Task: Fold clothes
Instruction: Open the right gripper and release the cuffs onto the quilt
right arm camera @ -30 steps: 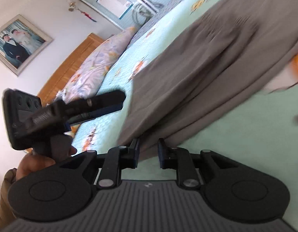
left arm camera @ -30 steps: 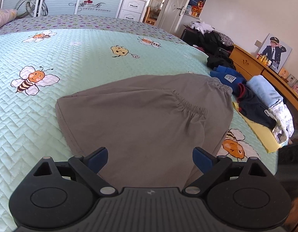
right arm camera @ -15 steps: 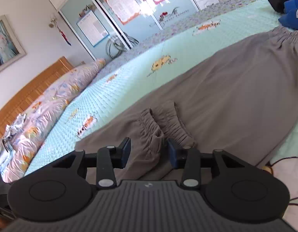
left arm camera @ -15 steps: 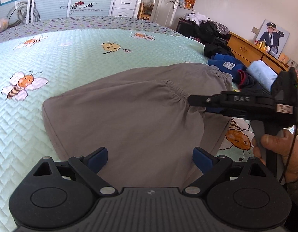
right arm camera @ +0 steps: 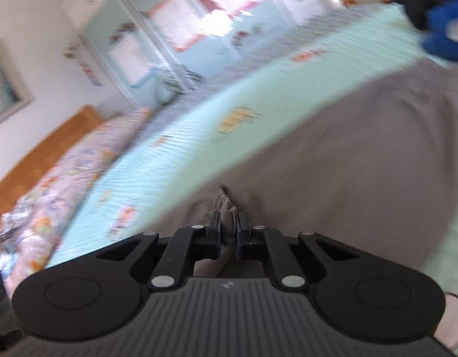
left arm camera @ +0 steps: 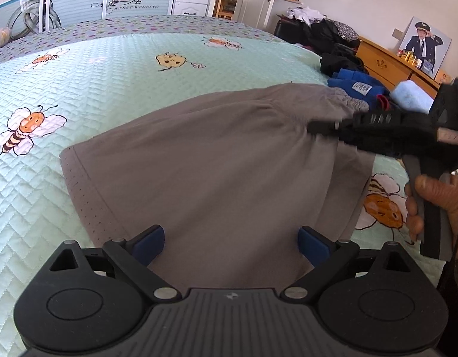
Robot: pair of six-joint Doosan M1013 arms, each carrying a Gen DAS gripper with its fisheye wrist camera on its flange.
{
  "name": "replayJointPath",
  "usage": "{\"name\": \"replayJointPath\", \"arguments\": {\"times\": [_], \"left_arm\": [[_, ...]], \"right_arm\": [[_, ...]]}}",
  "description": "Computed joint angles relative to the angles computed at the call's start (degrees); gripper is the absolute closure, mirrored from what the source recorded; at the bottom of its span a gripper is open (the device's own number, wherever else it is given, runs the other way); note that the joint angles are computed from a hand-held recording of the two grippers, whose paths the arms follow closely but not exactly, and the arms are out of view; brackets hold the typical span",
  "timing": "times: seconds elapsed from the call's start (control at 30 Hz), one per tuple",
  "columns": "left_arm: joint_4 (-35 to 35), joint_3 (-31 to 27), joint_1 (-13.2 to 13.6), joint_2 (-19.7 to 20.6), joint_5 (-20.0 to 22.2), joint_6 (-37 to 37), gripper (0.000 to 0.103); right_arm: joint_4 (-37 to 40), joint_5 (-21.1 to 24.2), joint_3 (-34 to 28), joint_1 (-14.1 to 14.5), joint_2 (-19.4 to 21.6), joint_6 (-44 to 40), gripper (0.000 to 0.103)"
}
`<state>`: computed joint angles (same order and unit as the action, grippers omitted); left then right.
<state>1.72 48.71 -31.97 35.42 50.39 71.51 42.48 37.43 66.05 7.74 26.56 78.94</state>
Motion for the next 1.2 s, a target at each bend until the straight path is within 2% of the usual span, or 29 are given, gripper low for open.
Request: {"name": "replayJointPath", "arguments": {"times": [0.13,0.23,0.3,0.33,0.37,0.43,0.47,0.5,0.57,0.63,0.7,0.73,0.77,0.83,0.93,1.0,1.07,1.13,1.2], "left_arm": [[0.08,-0.08,-0.01,0.16,0.54,0.65,0.005],[-0.17,0.28,0.13,-0.09,0.30,0.69,0.005],[-0.05,0.39,0.10,-0.11,0.12,0.58,0.005],[0.03,0.52,0.08,-0.17,-0.01,0.59,0.005],[0.13,0.62,0.05,-0.20,-0.09,0.62,0.005],[0.63,0.74,-0.10,-0.22,-0.18,0.61,0.005],[0.83,0.80,-0.17,-0.23,-0.26,0.55,0.005],[0.93,0.93,-0.20,-0.29,-0.42,0.50,0.005],[1.05,1.28,-0.20,-0.44,-0.75,0.32,0.005],[1.55,1.54,-0.24,-0.54,-0.74,0.08,0.005],[2.19,1.75,-0.29,-0.66,-0.49,-0.15,0.005],[2.44,1.85,-0.31,-0.72,-0.32,-0.31,0.004],[2.61,1.89,-0.31,-0.75,-0.17,-0.52,0.004],[2.48,2.01,-0.23,-0.83,-0.21,-0.58,0.003],[2.82,2.08,-0.26,-0.91,-0.33,-1.42,0.003],[2.98,2.20,-0.25,-1.01,-0.51,-2.06,0.003],[2.90,2.73,-0.20,-1.37,-1.28,-2.88,0.003],[2.78,3.65,-0.17,-2.01,-2.68,-3.82,0.003],[3.48,4.46,-0.28,-2.70,-4.29,-5.41,0.003]], "right_arm": [[4.07,-0.39,2.31,-0.58,-0.41,-1.86,0.092],[4.18,-0.25,2.23,-0.71,-0.50,-2.43,0.087],[2.96,-1.34,2.64,-0.76,-1.12,-1.58,0.071],[2.19,-2.66,3.19,-0.70,-1.71,-0.96,0.057],[2.19,-4.54,4.03,-0.64,-2.45,-1.09,0.052],[1.60,-8.07,4.62,-0.17,-3.39,-3.48,0.052],[3.01,-7.98,4.06,-0.05,-3.25,-6.45,0.052],[4.80,-7.34,3.26,0.02,-2.96,-9.74,0.052],[13.20,-1.40,0.30,-0.48,-0.96,-16.53,0.052],[16.32,5.14,-3.97,-0.58,2.19,-16.63,0.053],[11.61,6.63,-7.20,0.09,4.63,-9.99,0.053],[6.01,7.75,-9.26,0.56,6.00,-3.98,0.053],[3.09,8.87,-10.52,0.76,7.03,-0.81,0.065],[2.52,7.57,-10.00,0.87,7.11,-0.31,0.075],[7.50,6.66,-8.15,0.06,5.98,-2.65,0.073],[16.63,2.21,-3.74,-1.21,3.54,-7.74,0.065],[24.71,-2.29,0.59,-2.84,0.93,-11.44,0.045],[28.92,-6.72,4.60,-4.57,-1.68,-12.46,0.038],[27.51,-10.17,7.31,-6.32,-3.80,-10.30,0.038]]}}
